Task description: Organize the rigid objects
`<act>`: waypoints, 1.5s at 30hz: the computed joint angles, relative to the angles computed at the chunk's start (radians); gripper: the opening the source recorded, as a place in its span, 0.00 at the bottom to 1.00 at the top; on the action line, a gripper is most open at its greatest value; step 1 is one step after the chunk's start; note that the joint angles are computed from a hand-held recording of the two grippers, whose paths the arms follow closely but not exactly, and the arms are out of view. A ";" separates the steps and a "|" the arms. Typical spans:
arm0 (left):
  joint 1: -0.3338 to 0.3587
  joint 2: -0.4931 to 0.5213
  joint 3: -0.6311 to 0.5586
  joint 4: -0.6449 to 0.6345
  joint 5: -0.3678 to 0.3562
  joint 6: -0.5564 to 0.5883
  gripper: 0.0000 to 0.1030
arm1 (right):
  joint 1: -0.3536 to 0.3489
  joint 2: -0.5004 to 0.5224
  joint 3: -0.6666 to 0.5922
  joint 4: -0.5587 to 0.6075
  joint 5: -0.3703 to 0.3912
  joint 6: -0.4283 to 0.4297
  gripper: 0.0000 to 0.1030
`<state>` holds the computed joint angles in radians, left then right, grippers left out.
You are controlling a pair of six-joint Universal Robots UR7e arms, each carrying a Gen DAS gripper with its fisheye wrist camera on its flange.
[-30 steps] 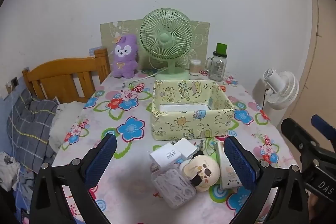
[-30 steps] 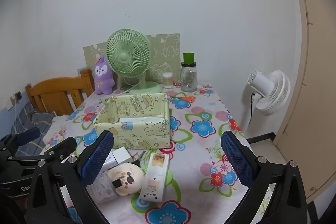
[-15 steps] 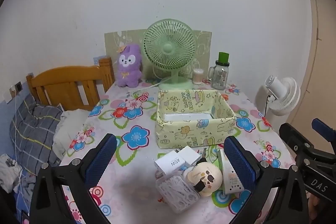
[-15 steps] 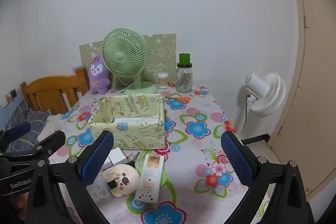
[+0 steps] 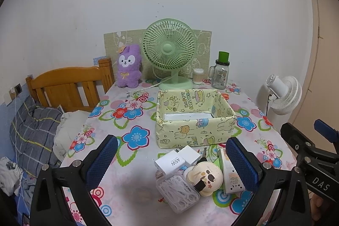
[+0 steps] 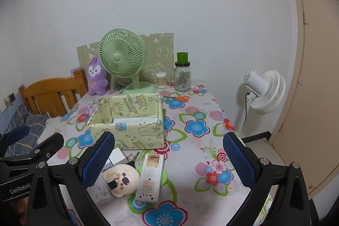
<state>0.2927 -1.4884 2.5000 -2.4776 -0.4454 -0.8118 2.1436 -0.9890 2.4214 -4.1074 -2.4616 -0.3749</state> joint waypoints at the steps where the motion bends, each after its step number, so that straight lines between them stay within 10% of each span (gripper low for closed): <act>1: -0.001 -0.002 0.001 -0.002 -0.001 0.004 1.00 | -0.001 0.000 0.001 -0.001 0.000 0.000 1.00; 45: 0.050 0.005 -0.092 0.054 -0.046 0.050 1.00 | 0.006 -0.052 -0.069 0.240 -0.024 0.077 1.00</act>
<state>0.3428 -1.4836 2.4077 -2.4239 -0.4913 -0.7623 2.1497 -1.0413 2.3521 -3.8675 -2.4855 -0.2977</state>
